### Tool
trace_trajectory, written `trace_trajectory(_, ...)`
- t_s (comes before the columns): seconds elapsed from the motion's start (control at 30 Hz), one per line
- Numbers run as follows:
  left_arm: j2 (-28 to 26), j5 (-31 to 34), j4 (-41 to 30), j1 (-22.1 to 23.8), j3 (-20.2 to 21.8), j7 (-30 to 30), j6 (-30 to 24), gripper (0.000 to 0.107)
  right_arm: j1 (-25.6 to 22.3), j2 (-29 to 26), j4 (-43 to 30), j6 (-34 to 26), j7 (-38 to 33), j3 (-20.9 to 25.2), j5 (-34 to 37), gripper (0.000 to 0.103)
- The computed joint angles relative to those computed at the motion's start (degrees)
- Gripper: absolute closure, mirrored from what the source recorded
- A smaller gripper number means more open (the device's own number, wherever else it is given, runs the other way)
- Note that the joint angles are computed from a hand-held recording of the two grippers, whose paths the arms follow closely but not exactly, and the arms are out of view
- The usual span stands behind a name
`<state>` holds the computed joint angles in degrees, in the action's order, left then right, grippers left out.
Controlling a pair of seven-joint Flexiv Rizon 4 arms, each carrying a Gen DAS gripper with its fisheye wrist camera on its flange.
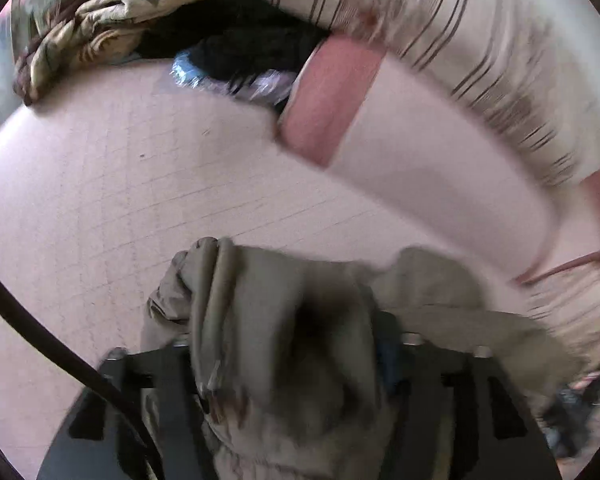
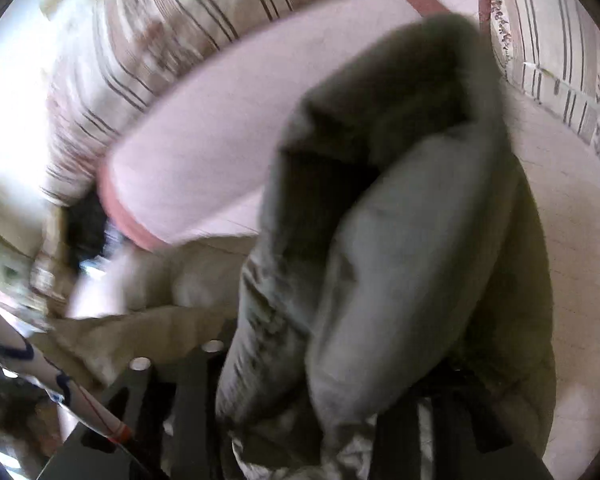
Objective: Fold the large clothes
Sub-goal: 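Lift the hem with both tools and fold it over toward the hood, then press the folded coat flat with both tools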
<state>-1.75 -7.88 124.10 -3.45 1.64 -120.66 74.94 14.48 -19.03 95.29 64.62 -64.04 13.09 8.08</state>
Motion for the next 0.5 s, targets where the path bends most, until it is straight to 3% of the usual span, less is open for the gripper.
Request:
trace_trajectory(0.1, 5.9, -4.0, 4.3, -0.7, 0.8, 3.8, 3.0, 0.036, -3.6, 3.5, 0.8, 3.3, -6.4, 3.5, 8.1, 0.022)
trace_trajectory(0.17, 9.0, -1.4, 4.5, 0.5, 0.4, 2.0, 1.2, 0.035, -3.2, 6.5, 2.8, 5.9, -7.3, 2.7, 8.2, 0.019)
trace_trajectory(0.23, 11.9, 7.0, 3.0, 3.6, -1.9, -4.5, -3.3, 0.033, -0.5, 9.8, 6.9, 9.6, -4.1, -0.4, 1.1, 0.018)
trace_trajectory(0.33, 12.2, 14.7, -0.4, 4.9, -5.4, -9.2, -9.3, 0.033, 1.9, 13.1, 12.2, 11.1, 1.9, -3.3, -10.6, 0.018)
trace_trajectory(0.5, 5.8, 22.6, -6.2, 1.2, -9.3, -14.0, -13.8, 0.033, 2.9, 13.9, 18.4, 11.0, 11.6, -5.3, -27.1, 0.018)
